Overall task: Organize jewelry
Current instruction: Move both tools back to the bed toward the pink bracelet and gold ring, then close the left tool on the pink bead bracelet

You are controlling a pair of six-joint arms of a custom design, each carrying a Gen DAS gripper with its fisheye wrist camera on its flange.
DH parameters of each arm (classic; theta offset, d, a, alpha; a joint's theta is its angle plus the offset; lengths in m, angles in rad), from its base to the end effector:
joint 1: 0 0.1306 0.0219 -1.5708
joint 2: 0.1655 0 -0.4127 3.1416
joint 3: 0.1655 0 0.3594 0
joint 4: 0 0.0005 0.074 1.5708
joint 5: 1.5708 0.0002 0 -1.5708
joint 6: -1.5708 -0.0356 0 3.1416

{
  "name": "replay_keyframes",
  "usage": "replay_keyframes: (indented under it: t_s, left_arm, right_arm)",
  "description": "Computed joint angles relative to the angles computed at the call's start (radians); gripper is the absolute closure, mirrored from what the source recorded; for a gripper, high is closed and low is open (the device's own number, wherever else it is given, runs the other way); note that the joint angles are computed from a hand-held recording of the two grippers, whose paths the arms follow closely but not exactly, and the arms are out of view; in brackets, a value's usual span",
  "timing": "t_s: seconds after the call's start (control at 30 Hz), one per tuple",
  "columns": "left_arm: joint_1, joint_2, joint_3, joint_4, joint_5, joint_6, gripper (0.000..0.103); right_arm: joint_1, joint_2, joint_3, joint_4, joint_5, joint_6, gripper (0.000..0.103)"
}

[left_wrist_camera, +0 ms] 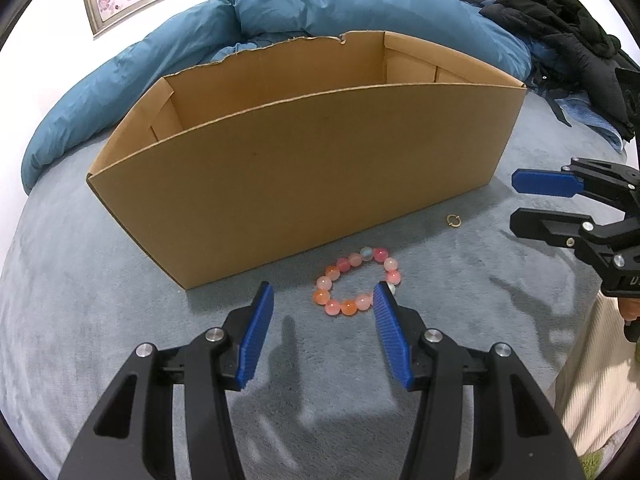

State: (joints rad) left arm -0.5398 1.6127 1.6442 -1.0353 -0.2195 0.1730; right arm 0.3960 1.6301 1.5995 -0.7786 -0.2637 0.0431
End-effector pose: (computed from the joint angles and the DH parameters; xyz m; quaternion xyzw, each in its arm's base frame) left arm 0.4535 -0.2633 0.4539 0.1439 0.9439 0.0015 0.2972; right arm 0.5020 0.2194 0.4434 -0.2481 0.8876 0.1848 0.3413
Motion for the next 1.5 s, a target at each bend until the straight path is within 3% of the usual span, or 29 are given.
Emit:
replay_keyframes:
  t_s: [0.17, 0.47, 0.87, 1.1, 1.23, 1.33, 1.5]
  left_arm:
    - [0.004, -0.003, -0.006, 0.013, 0.011, -0.003, 0.053]
    - [0.021, -0.028, -0.068, 0.088, 0.131, 0.014, 0.051]
    - [0.041, -0.008, -0.067, 0.120, 0.122, 0.074, 0.052]
    - [0.050, 0.038, -0.023, 0.064, 0.131, 0.071, 0.079]
    - [0.050, 0.060, -0.006, 0.038, 0.122, 0.072, 0.084]
    - [0.048, 0.062, -0.007, 0.040, 0.100, 0.068, 0.093]
    - [0.048, 0.048, -0.016, 0.046, 0.094, 0.040, 0.094]
  right_arm:
    - [0.001, 0.016, 0.011, -0.005, -0.003, 0.014, 0.056]
    - [0.007, 0.032, 0.024, -0.003, 0.003, 0.016, 0.056]
    - [0.000, 0.022, 0.003, 0.016, -0.002, -0.002, 0.056]
    - [0.000, 0.024, -0.002, 0.027, -0.007, -0.011, 0.056]
    - [0.001, 0.023, -0.004, 0.032, -0.009, -0.011, 0.056]
    - [-0.002, 0.023, -0.005, 0.032, -0.011, -0.011, 0.056]
    - [-0.004, 0.026, 0.002, 0.025, -0.009, -0.003, 0.056]
